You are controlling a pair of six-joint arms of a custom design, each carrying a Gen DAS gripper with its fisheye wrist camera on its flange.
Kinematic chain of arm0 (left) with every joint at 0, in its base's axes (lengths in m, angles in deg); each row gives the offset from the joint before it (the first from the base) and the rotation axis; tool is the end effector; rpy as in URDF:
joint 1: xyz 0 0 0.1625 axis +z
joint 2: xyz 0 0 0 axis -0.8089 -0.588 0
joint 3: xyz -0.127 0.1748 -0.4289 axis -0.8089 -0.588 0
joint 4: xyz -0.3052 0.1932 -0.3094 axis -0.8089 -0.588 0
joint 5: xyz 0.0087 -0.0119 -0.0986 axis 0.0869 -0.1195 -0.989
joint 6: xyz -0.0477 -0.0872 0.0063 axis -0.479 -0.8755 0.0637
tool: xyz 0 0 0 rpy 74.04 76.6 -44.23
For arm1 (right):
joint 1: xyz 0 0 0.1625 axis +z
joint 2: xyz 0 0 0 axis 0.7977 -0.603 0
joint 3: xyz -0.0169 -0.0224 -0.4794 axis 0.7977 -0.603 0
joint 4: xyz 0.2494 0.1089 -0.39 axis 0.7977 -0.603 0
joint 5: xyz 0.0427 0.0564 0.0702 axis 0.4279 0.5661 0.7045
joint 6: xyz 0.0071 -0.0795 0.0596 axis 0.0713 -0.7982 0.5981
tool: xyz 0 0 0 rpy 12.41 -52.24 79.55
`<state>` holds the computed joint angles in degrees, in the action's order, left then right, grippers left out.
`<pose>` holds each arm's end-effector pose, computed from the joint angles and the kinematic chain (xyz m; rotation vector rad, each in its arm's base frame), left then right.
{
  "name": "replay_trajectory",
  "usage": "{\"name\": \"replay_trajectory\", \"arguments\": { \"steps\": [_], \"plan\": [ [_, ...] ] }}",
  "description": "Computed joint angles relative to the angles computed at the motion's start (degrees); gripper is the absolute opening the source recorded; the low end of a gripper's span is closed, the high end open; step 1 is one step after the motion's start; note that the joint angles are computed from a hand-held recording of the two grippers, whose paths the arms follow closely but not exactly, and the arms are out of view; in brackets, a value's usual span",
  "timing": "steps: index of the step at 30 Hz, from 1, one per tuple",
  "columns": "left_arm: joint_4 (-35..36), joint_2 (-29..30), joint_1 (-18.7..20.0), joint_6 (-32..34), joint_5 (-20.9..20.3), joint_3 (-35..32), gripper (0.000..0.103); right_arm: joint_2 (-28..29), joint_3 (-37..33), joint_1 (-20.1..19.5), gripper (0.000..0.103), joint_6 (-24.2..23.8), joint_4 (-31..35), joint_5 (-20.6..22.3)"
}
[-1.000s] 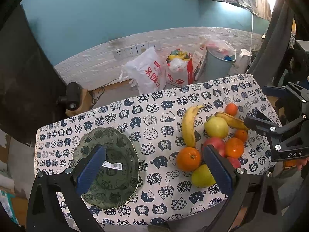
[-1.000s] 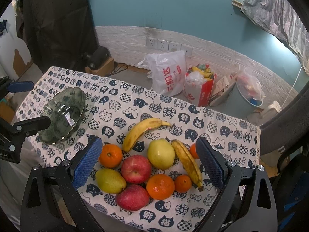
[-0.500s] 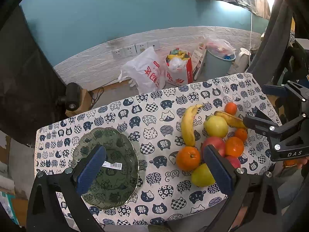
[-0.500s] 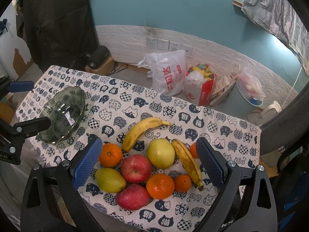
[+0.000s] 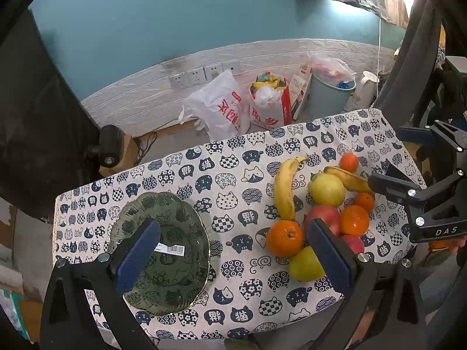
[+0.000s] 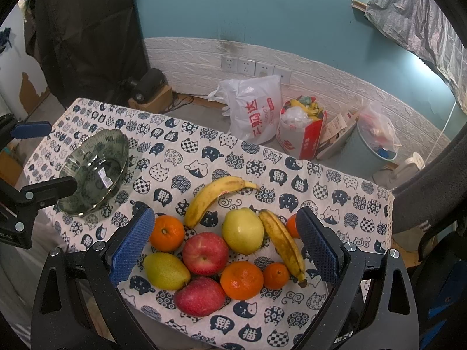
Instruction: Organize fruits
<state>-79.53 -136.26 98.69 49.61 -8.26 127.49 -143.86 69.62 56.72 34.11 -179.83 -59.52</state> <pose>-0.2801 -0.5810 0.2950 0.3005 2.1958 -0.6125 0.3187 -0.6309 0.2033 1.0661 -2.3208 0.5666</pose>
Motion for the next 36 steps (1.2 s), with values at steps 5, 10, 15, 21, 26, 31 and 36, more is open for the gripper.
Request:
{"name": "replay_trajectory", "arguments": {
  "steps": [5,10,15,21,26,31,36],
  "plan": [
    [-0.1,0.0,0.0,0.1,0.0,0.1,0.102,0.0,0.1,0.0,0.095,-0.1,-0.1,0.0],
    [0.0,0.0,0.0,0.0,0.0,0.1,0.102,-0.1,0.2,-0.1,0.095,-0.1,-0.1,0.0],
    [0.1,0.1,-0.1,-0.1,0.0,0.0,0.102,-0.1,0.1,-0.1,0.095,-0.1,0.0,-0.1],
    [0.2,0.1,-0.1,-0.2,0.0,0.1,0.102,-0.2,0.3,-0.2,0.095,-0.1,0.0,-0.1],
    [0.3,-0.1,0.3,-0.2,-0.8,0.3,0.102,-0.5,0.6,-0.4,0.095,-0.2,0.0,-0.3],
    [0.5,0.2,1.5,-0.6,-3.3,-0.1,0.102,-0.3,0.1,-0.5,0.095,0.2,0.8,-1.0],
    [1.1,1.4,2.2,-0.5,-3.5,-0.7,0.102,0.0,-0.6,-0.6,0.095,1.1,1.7,-1.7]
  ]
}}
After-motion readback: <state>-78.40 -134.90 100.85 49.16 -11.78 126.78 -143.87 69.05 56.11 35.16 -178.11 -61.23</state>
